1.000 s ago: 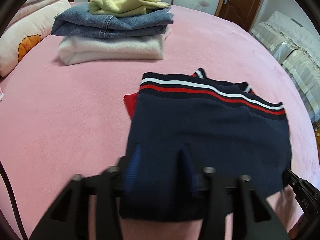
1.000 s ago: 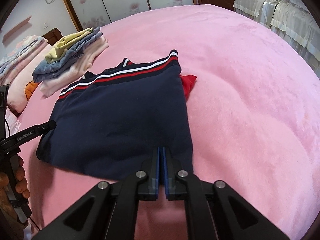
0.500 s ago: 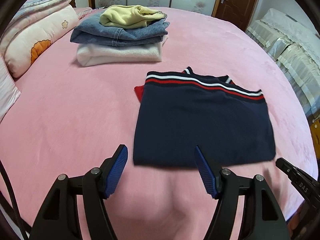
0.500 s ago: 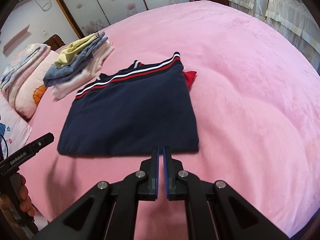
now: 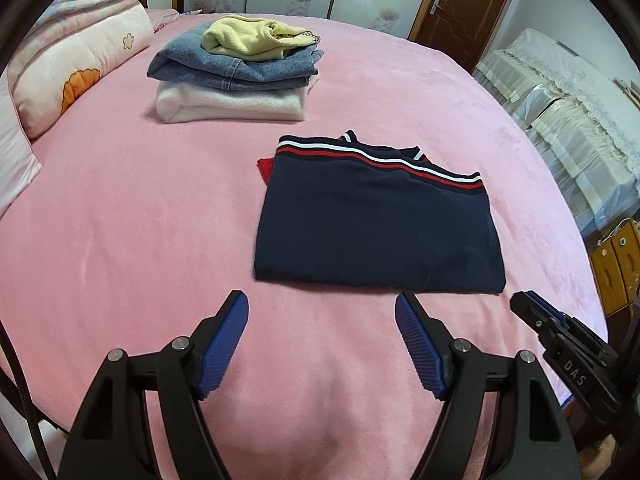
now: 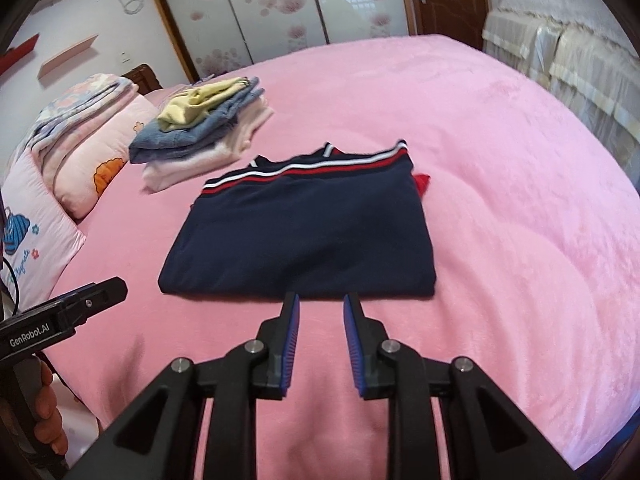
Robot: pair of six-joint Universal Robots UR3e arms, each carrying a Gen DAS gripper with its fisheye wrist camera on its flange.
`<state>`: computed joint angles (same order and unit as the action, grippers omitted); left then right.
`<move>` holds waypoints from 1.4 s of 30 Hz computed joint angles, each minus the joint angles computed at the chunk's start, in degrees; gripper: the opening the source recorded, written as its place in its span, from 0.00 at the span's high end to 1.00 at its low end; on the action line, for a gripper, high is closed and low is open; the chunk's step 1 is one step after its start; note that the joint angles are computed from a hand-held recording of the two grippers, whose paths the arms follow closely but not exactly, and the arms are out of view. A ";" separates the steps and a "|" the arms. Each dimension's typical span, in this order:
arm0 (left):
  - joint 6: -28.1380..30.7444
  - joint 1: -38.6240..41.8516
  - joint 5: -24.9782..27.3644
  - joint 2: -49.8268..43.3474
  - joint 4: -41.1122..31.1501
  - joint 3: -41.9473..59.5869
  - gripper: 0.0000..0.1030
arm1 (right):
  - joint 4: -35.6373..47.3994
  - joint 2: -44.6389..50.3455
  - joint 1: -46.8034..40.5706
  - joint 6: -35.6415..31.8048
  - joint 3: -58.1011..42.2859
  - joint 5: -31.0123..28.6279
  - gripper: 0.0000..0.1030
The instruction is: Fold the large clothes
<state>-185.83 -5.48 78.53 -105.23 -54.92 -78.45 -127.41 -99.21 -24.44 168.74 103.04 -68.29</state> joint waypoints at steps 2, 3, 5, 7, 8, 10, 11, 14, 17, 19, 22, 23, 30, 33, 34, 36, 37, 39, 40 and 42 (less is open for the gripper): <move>-0.24 0.70 -1.81 -0.09 1.06 -1.27 0.28 | -1.85 0.50 1.11 0.13 0.47 -0.49 0.78; -0.40 1.11 -2.94 -0.43 1.65 -1.85 0.28 | -2.60 0.91 1.56 0.26 0.53 -0.74 0.78; -0.86 1.68 -4.78 -1.38 2.69 -2.75 0.28 | -4.18 2.03 2.51 0.83 0.55 -1.27 0.78; -1.26 2.41 -7.30 -2.75 4.20 -3.84 0.28 | -5.34 3.25 3.15 1.40 0.27 -1.42 0.78; -1.53 2.90 -8.97 -3.49 5.36 -4.70 0.28 | -6.46 4.23 3.59 1.90 0.07 -1.82 0.78; -2.15 4.10 -13.09 -5.19 8.96 -7.10 0.28 | -8.22 5.52 4.01 2.57 -0.01 -2.00 0.78; -2.66 4.62 -15.02 -6.31 10.82 -8.15 0.28 | -9.46 6.48 4.21 3.02 -0.11 -2.04 0.78; -5.04 5.82 -19.56 -10.56 16.97 -10.43 0.28 | -12.16 9.56 5.16 4.10 -1.02 -2.57 0.78; -7.97 6.72 -22.42 -15.17 22.57 -10.60 0.28 | -14.05 12.59 5.99 4.84 -2.46 -2.81 0.78; -10.49 7.11 -23.57 -17.79 28.72 -10.69 0.28 | -15.60 15.00 6.67 5.37 -3.87 -2.86 0.78; -12.62 6.72 -23.16 -21.78 32.76 -7.53 0.28 | -17.23 17.80 7.44 5.79 -5.78 -2.73 0.78; -13.03 6.58 -23.02 -23.02 32.99 -6.02 0.28 | -17.59 18.56 7.63 5.80 -6.31 -2.64 0.78; -16.65 5.39 -20.82 -30.91 33.37 6.08 0.28 | -19.09 25.83 9.81 6.26 -13.03 -3.55 0.78; -17.37 4.94 -18.95 -31.76 31.98 9.16 0.32 | -20.13 28.65 10.69 6.30 -15.66 -4.31 0.78; -17.04 5.10 -18.38 -31.35 31.67 9.10 0.35 | -20.36 29.56 11.01 6.27 -16.45 -4.70 0.78; -16.25 4.55 -15.99 -30.99 29.79 10.55 0.45 | -19.58 31.77 11.78 5.72 -18.40 -5.34 0.78; -15.90 4.20 -14.89 -30.95 28.64 11.50 0.51 | -19.28 32.32 11.92 5.40 -18.75 -5.35 0.78; -14.91 3.97 -13.30 -30.57 26.68 12.69 0.60 | -19.06 33.54 12.57 4.60 -19.06 -6.04 0.78; -14.19 3.93 -12.42 -29.93 25.91 12.59 0.67 | -18.97 33.81 12.71 4.29 -19.05 -6.19 0.78; -13.44 3.56 -10.86 -29.66 24.00 13.89 0.77 | -19.42 34.28 13.25 3.74 -18.53 -7.08 0.78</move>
<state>-199.27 -1.91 67.67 -134.89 -30.92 -64.57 -146.83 -64.93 -11.20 172.48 84.51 -75.37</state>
